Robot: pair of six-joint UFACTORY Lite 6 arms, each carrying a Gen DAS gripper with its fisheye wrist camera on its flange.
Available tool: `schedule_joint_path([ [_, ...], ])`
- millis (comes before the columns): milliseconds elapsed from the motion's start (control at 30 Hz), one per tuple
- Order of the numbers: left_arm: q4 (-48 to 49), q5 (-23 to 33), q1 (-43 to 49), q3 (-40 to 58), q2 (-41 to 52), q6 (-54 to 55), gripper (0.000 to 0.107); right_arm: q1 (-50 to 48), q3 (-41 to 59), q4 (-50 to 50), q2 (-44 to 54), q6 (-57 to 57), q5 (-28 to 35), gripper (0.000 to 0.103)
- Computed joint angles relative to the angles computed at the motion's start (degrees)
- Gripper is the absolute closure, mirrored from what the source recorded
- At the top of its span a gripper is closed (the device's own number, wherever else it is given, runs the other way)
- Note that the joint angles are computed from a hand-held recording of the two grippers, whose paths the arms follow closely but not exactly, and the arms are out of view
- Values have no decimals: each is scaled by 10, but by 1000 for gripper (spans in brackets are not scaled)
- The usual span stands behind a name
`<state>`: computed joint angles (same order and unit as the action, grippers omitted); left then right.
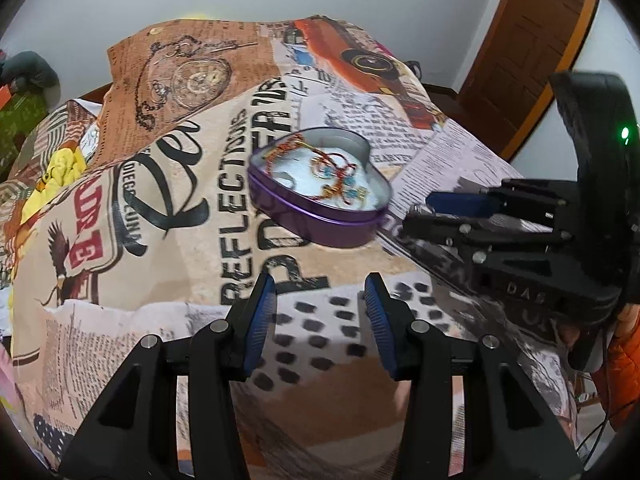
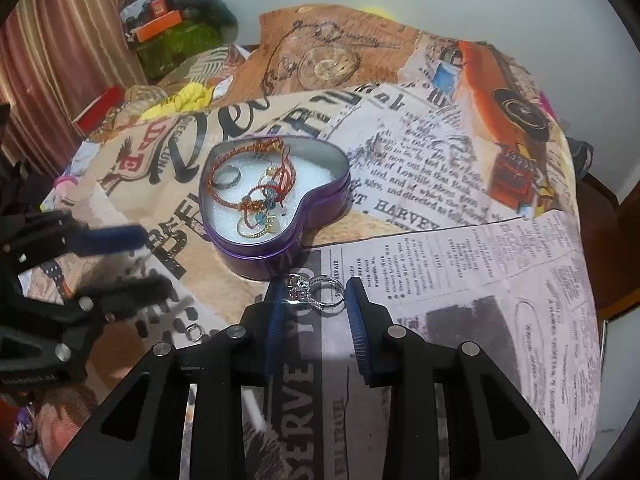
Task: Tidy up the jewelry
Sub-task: 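Move the right tool down to the silver keyring beside the tin, then grasp the silver keyring with the right tool and lift it over the tin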
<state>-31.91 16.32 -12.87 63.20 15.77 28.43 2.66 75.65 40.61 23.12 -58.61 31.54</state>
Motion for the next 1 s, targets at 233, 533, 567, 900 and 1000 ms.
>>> schedule_joint_path([
  [233,4,6,-33,-14,-15,-9,61,-28,-61,37,-80,-34,7,75],
  [533,-97,8,-43,-5,16,74,85,-51,-117,69,-138,-76,8,75],
  [567,-89,1,-46,-6,16,67,86,-52,-116,69,-138,-76,9,75],
  [900,-141,2,-37,-8,20,121,100,-57,-122,86,-151,-80,13,75],
  [1000,-104,-10,-37,-13,9,83,100,-55,-127,94,-159,-84,13,75],
])
